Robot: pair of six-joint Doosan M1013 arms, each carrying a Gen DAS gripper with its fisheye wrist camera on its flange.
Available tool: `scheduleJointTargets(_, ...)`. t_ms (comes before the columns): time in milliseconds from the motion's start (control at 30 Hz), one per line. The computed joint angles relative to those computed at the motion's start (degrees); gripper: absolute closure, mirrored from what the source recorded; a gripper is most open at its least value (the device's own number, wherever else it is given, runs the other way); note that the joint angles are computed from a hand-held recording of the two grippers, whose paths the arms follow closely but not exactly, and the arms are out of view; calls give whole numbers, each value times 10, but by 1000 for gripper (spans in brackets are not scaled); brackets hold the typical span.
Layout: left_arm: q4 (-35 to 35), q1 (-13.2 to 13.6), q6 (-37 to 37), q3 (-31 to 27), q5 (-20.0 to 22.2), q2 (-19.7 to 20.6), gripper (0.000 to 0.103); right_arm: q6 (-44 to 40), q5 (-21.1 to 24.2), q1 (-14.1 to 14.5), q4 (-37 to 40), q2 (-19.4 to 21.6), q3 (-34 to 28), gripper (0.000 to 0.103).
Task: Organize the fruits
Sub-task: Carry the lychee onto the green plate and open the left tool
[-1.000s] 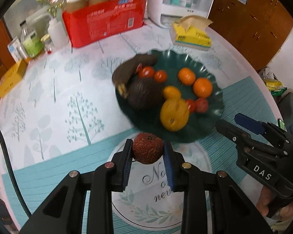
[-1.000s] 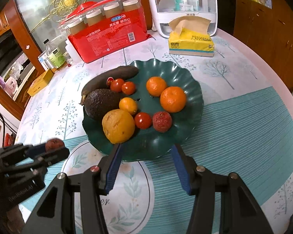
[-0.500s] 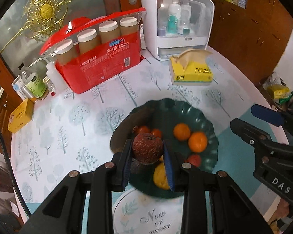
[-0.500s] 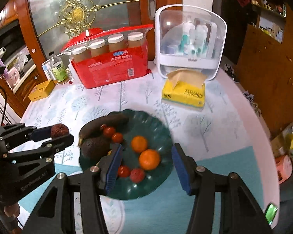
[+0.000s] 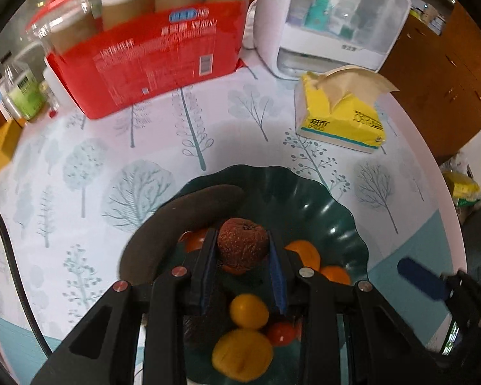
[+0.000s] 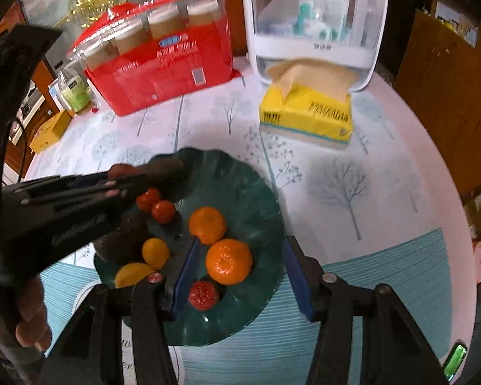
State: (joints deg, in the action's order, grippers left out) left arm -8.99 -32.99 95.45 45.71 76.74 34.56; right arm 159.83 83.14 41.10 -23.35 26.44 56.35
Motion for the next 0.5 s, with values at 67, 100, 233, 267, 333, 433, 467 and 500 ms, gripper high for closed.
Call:
scheduleJointTargets(67, -6, 0, -8, -1, 0, 6, 74, 1, -12, -2, 5, -2, 9, 49)
scheduleJointTargets(100, -9, -1, -11, -2, 1, 10, 74, 1, -18, -3, 7, -3, 13, 49)
scheduleJointTargets(233, -10, -5, -14, -4, 1, 19, 74, -4, -34, -9, 19, -5, 25, 49)
scheduleJointTargets(267, -10, -6, -14, -4, 1, 20, 74, -5, -39, -10, 22, -6, 29, 49)
scheduleJointTargets(333, -10, -7, -13, -5, -1, 23, 74, -8, -45, -12, 25, -6, 33, 49)
scheduleJointTargets(433, -8, -9, -10, -5, -4, 24, 66, -10, -54, -15, 30, -7, 37, 49)
scheduleJointTargets(467, -8, -10, -9, -5, -4, 25, 58, -9, -59, -16, 33, -8, 39, 49)
scheduleJointTargets(500, -7, -10, -9, -7, -3, 25, 52, -9, -63, -17, 36, -8, 41, 49)
